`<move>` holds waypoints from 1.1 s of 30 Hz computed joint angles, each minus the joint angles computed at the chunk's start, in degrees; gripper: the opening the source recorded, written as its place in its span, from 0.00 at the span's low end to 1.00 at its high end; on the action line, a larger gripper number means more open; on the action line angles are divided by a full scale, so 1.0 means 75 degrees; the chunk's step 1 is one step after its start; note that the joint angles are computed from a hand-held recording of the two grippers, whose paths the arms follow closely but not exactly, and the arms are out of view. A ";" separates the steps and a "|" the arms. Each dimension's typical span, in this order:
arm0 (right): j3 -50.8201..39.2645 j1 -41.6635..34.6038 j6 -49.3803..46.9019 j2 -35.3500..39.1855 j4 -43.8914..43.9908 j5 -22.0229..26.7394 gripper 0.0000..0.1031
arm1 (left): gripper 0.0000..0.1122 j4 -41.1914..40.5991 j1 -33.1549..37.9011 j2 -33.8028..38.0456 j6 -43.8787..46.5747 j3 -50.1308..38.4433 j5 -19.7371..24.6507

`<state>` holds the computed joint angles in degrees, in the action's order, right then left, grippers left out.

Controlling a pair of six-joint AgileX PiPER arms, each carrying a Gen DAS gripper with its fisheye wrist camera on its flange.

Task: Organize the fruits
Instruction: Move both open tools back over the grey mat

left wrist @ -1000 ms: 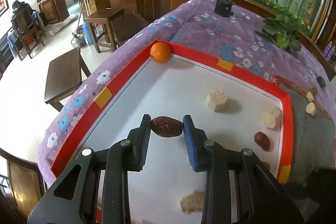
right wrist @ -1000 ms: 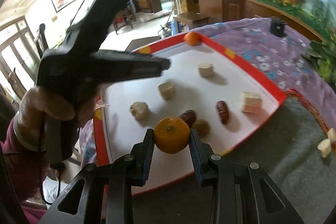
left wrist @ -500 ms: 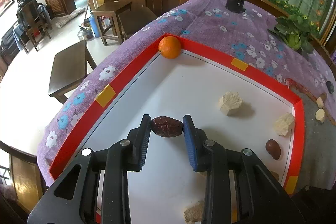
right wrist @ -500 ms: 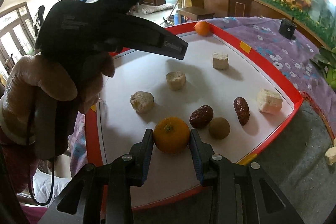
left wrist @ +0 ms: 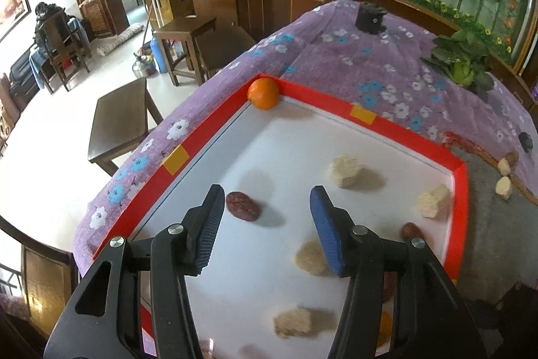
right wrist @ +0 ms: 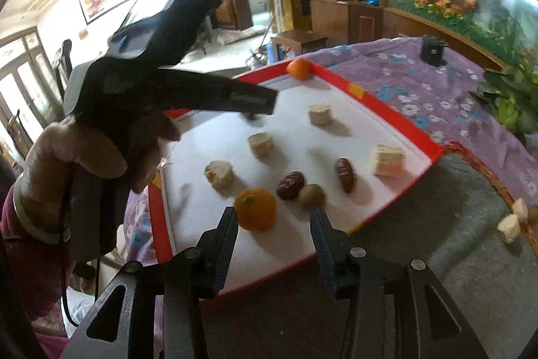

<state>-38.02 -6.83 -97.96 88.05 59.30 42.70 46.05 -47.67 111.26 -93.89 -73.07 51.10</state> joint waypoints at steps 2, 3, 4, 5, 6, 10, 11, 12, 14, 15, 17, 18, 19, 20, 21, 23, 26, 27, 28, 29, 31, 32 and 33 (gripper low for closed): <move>-0.0094 -0.0338 0.0004 0.0000 -0.0019 0.0161 0.44 | 0.47 0.0041 -0.0138 0.0033 0.0002 -0.0184 0.0137; -0.0114 -0.0504 -0.0040 -0.0018 -0.0019 0.0201 0.44 | 0.47 0.0083 -0.0245 0.0049 -0.0027 -0.0304 0.0214; -0.0117 -0.0670 -0.0082 -0.0053 -0.0005 0.0206 0.44 | 0.47 0.0101 -0.0320 0.0086 -0.0027 -0.0417 0.0271; -0.0154 -0.0859 -0.0082 -0.0057 -0.0024 0.0219 0.44 | 0.47 0.0115 -0.0420 0.0144 0.0009 -0.0573 0.0328; -0.0188 -0.1022 -0.0063 -0.0056 -0.0062 0.0257 0.44 | 0.47 0.0106 -0.0492 0.0210 0.0054 -0.0709 0.0382; -0.0330 -0.1891 -0.0190 0.0003 -0.0130 0.0410 0.45 | 0.47 0.0054 -0.0841 0.0597 0.0260 -0.1439 0.0478; -0.0403 -0.2118 -0.0193 0.0067 -0.0171 0.0424 0.45 | 0.47 0.0014 -0.0899 0.0690 0.0348 -0.1609 0.0486; -0.0477 -0.2285 -0.0166 0.0139 -0.0208 0.0418 0.45 | 0.47 -0.0047 -0.0962 0.0845 0.0463 -0.1870 0.0516; -0.0646 -0.2701 -0.0160 0.0274 -0.0285 0.0447 0.46 | 0.47 -0.0173 -0.1087 0.1141 0.0729 -0.2344 0.0534; -0.0722 -0.2879 -0.0185 0.0349 -0.0291 0.0420 0.46 | 0.47 -0.0269 -0.1167 0.1356 0.0946 -0.2705 0.0581; -0.0878 -0.3262 -0.0234 0.0532 -0.0299 0.0393 0.46 | 0.47 -0.0395 -0.1262 0.1626 0.1219 -0.3158 0.0668; -0.0973 -0.3457 -0.0230 0.0630 -0.0334 0.0429 0.46 | 0.47 -0.0449 -0.1317 0.1768 0.1356 -0.3395 0.0696; -0.1078 -0.3622 -0.0214 0.0749 -0.0338 0.0439 0.46 | 0.47 -0.0505 -0.1375 0.1932 0.1495 -0.3667 0.0734; -0.1188 -0.3786 -0.0205 0.0872 -0.0327 0.0464 0.46 | 0.47 -0.0571 -0.1424 0.2063 0.1617 -0.3896 0.0793; -0.1328 -0.3962 -0.0190 0.1013 -0.0317 0.0521 0.46 | 0.47 -0.0681 -0.1461 0.2239 0.1812 -0.4196 0.0822; -0.1523 -0.4114 -0.0090 0.1205 -0.0307 0.0487 0.46 | 0.47 -0.0813 -0.1521 0.2496 0.2058 -0.4637 0.0903; -0.1726 -0.4282 -0.0038 0.1414 -0.0278 0.0304 0.47 | 0.47 -0.1029 -0.1570 0.2909 0.2473 -0.5349 0.1057; -0.1813 -0.4334 -0.0006 0.1495 -0.0308 0.0283 0.47 | 0.47 -0.1082 -0.1576 0.2996 0.2562 -0.5494 0.1084; -0.1923 -0.4381 0.0056 0.1598 -0.0362 0.0248 0.47 | 0.47 -0.1173 -0.1595 0.3135 0.2705 -0.5732 0.1127; -0.1991 -0.4416 0.0098 0.1663 -0.0402 0.0225 0.47 | 0.47 -0.1281 -0.1597 0.3295 0.2889 -0.6011 0.1162; -0.2180 -0.4523 0.0214 0.1832 -0.0501 0.0218 0.48 | 0.47 -0.1450 -0.1585 0.3551 0.3183 -0.6456 0.1233; -0.2261 -0.4569 0.0266 0.1894 -0.0549 0.0239 0.48 | 0.47 -0.1525 -0.1585 0.3687 0.3316 -0.6694 0.1284; -0.2338 -0.4619 0.0311 0.1948 -0.0592 0.0260 0.48 | 0.47 -0.1624 -0.1581 0.3863 0.3497 -0.7002 0.1341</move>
